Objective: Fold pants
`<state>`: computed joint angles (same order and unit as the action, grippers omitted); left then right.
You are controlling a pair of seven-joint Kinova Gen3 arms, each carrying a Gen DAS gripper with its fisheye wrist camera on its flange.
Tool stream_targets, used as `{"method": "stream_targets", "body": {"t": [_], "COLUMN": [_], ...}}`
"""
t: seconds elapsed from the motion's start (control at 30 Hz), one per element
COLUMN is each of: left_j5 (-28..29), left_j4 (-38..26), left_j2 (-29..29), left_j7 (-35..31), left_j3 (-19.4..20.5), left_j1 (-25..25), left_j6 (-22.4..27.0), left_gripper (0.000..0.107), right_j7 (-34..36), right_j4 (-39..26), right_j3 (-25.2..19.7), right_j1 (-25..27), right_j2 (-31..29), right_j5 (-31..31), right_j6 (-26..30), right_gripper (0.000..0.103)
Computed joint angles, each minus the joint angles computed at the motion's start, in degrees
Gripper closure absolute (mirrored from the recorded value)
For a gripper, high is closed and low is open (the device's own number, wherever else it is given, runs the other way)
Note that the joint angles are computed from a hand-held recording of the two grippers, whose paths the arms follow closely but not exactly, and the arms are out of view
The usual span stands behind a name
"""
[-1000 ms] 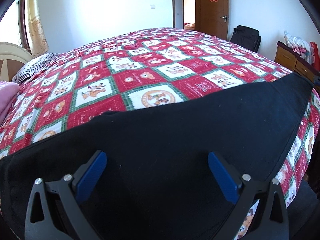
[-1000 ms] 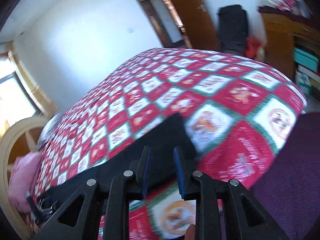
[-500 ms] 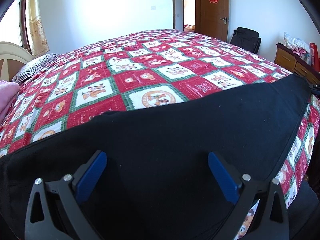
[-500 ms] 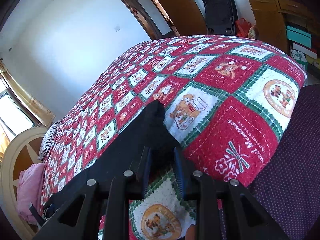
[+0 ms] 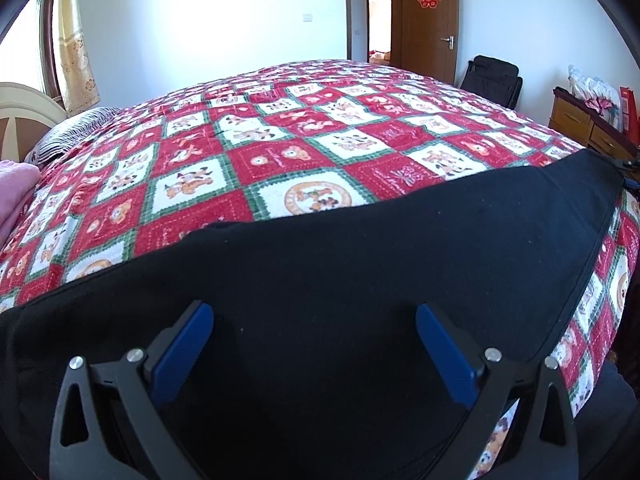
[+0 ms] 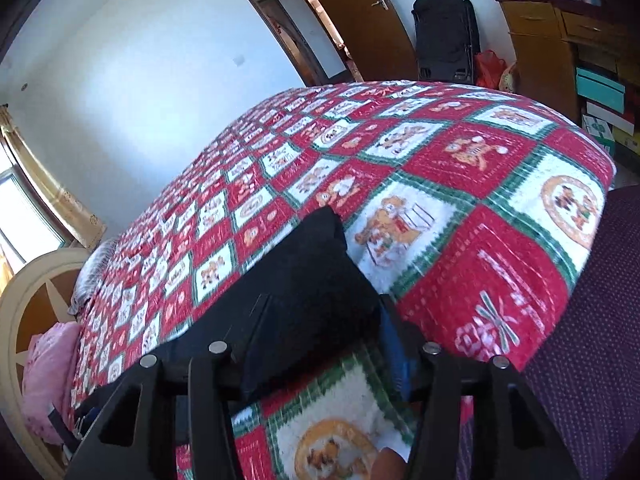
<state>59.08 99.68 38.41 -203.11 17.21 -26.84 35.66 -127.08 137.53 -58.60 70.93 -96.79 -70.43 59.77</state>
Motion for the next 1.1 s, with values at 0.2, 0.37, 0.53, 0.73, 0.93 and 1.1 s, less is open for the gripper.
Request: {"method": "stream_targets", "body": {"t": [0.2,0.37,0.53,0.73,0.93,1.1], "left_j5": [0.36,0.2,0.18,-0.13,-0.53,-0.41], "left_j4": [-0.08,-0.24,-0.24,-0.44,-1.12,-1.46], "left_j2": [0.13,0.17,0.08,0.1,-0.16,-0.39], "left_j7": [-0.28,-0.2,-0.04,0.44,1.33,1.77], "left_j3": [0.0,-0.23,-0.32,-0.57,-1.24,-1.86], "left_j1": [-0.08,-0.05,0.06,-0.34,-0.87,-0.91], "left_j6": [0.16,0.39,0.5,1.37,3.64,4.9], "left_gripper": [0.004,0.004,0.004,0.004,0.004,0.004], "right_j7": [2.71,3.16,3.73,5.28,8.8,12.27], "right_j4": [2.48,2.96,-0.19,-5.26,-10.97,-15.08], "right_j3": [0.53,2.19,2.9,1.63,-1.84,-6.98], "right_j1": [-1.45,-1.43,-0.68,-0.47,-0.36,0.32], "right_j2": [-1.05,-3.01,-3.05,-0.87,4.26,9.67], "right_j5": [-2.81,-3.05,-0.36,2.31,3.17,2.4], "right_j6": [-0.61,0.28,-0.03,-3.24,-9.67,-15.74], "right_gripper": [0.082,0.092,0.095,0.096,0.096,0.096]}}
